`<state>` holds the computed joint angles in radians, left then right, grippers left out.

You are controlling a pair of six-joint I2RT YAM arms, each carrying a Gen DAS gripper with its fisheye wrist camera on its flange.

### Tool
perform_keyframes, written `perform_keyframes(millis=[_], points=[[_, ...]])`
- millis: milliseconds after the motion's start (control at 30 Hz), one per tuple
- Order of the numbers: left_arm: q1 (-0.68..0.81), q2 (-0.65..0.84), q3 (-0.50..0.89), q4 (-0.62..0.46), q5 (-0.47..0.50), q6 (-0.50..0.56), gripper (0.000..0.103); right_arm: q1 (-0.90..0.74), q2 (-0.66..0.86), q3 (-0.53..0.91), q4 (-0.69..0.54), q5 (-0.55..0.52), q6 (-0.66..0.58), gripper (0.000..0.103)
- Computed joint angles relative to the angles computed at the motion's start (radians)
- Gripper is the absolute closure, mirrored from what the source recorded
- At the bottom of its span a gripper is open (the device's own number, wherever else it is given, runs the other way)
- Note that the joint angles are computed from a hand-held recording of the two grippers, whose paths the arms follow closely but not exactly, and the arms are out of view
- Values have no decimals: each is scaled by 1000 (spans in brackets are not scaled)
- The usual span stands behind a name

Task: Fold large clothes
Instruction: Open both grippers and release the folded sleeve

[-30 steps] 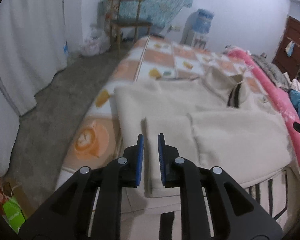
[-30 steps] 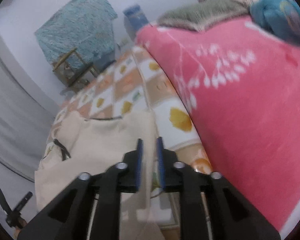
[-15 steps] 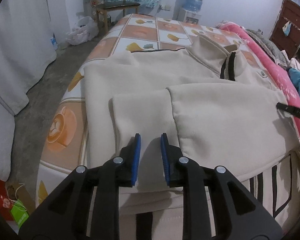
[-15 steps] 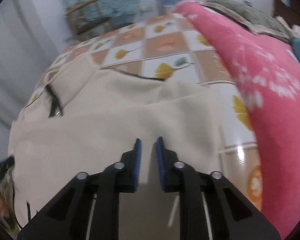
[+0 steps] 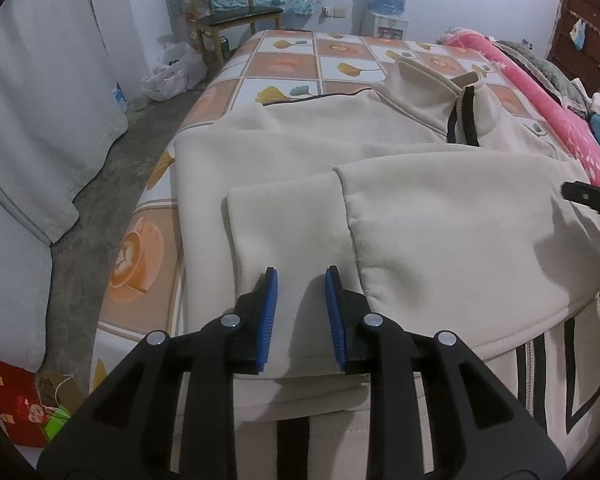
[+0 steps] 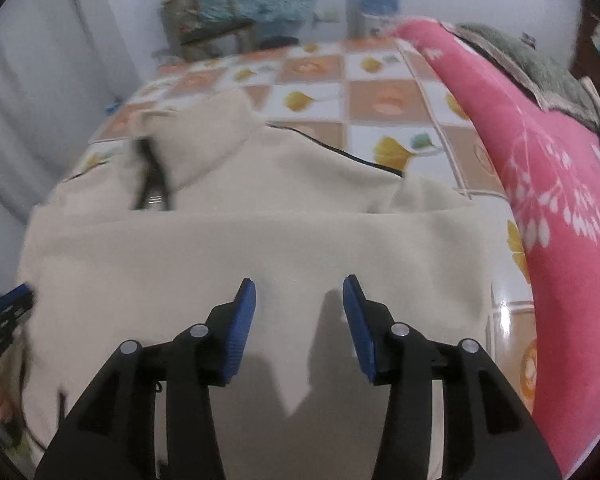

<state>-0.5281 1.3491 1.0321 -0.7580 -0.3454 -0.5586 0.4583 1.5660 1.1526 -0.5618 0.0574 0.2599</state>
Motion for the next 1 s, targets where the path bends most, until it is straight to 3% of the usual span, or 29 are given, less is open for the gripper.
perform_keyframes(millis=[133, 233, 367, 500, 600, 833, 1000], points=[[-5, 7, -1, 9, -12, -1, 79, 71, -102, -72, -32, 4, -8, 48], [-9, 8, -1, 10, -15, -2, 79, 114, -85, -113, -41, 42, 1, 43], [-10, 4, -1, 6, -14, 2, 78, 185, -112, -129, -59, 144, 42, 42], [-11, 5, 0, 7, -17, 0, 78, 224, -174, -146, -77, 140, 102, 40], [-12, 5, -1, 9, -22, 4, 78, 241, -153, -176, -58, 169, 105, 28], [-15, -3, 3, -8, -24, -16, 72, 238, -214, -184, -96, 152, 153, 27], [-27, -9, 12, -34, -36, -29, 61, 298, -294, -210, -138, 167, 194, 27]])
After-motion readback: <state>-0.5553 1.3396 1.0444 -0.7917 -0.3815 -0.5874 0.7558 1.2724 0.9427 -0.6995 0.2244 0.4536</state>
